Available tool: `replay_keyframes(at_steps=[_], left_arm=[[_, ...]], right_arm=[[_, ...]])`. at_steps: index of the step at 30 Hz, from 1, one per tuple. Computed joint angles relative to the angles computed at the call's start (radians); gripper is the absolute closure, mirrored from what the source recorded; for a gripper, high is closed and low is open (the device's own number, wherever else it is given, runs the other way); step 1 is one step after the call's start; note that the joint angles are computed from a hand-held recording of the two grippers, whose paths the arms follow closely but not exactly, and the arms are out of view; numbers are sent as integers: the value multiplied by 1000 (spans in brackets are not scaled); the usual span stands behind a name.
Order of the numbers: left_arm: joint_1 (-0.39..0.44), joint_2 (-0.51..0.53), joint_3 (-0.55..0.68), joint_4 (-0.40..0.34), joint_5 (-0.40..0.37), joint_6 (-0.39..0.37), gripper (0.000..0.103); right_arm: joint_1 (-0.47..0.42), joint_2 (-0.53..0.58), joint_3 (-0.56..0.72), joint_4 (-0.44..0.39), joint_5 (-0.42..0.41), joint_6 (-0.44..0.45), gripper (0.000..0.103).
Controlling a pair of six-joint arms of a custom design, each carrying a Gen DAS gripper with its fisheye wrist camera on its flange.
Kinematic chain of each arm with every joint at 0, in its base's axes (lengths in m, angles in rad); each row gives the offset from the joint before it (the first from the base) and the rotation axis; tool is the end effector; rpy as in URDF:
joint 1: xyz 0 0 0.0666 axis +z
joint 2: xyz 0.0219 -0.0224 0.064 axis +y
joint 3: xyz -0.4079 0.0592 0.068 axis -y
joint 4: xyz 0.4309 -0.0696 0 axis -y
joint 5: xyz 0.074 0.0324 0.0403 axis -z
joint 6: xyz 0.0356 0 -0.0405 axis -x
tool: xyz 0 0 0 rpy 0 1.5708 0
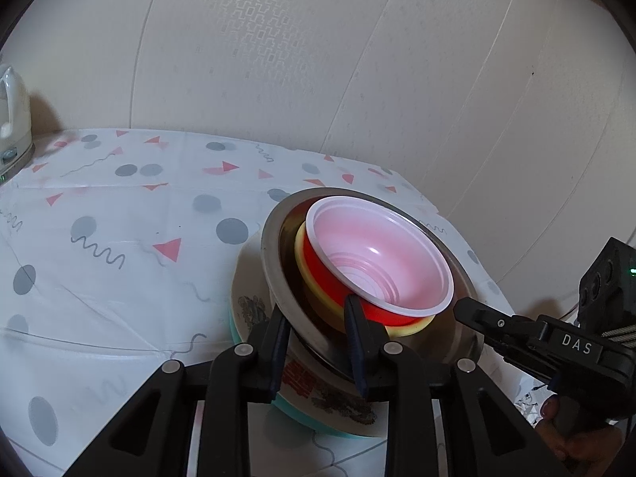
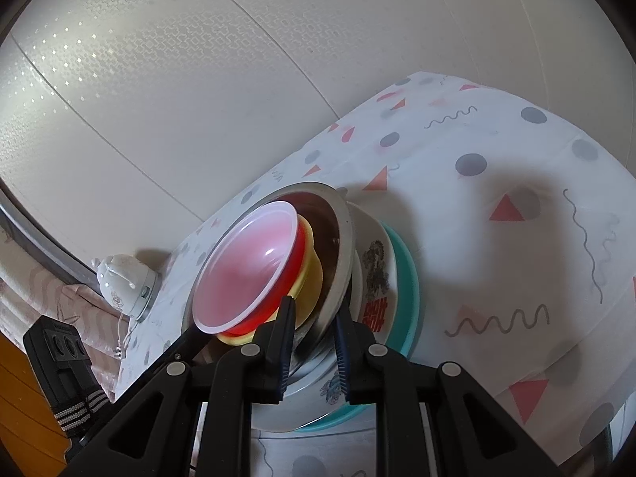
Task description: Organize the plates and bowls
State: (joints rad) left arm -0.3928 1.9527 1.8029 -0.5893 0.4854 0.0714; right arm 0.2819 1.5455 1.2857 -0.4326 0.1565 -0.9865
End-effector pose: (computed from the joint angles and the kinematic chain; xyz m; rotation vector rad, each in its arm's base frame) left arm 0.6780 -0.2993 0.3483 0.6220 2.2508 -0.7951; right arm 0.5587 0.1556 0.3596 0.8733 2.1299 0.4951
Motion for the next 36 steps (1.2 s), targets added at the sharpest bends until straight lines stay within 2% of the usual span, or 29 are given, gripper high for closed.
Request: replay_keyframes(at_steps=[16,22,24,28,30,36], left_arm=[[-1,-11,-11,-6,-13,-9,75],[3,-29,-37,11,-14,-16,69],[4,-41,-55,25,-27,-22,63],[11,-67,-98,63,-53,-24,42],[17,-84,-124,86,-59,-15,37],[25,-132,-198,143,-106,-21,17]], right_arm=[[7,4,5,-14,15,4,84],[-1,-4,-11,14,-14,-21,82],[-1,-8,-15,16,-16,-25,81],[9,-24,-30,29,13,-23,77],[22,-34,-35,25,61,7,76],[67,-63,-42,-7,216,95,71]])
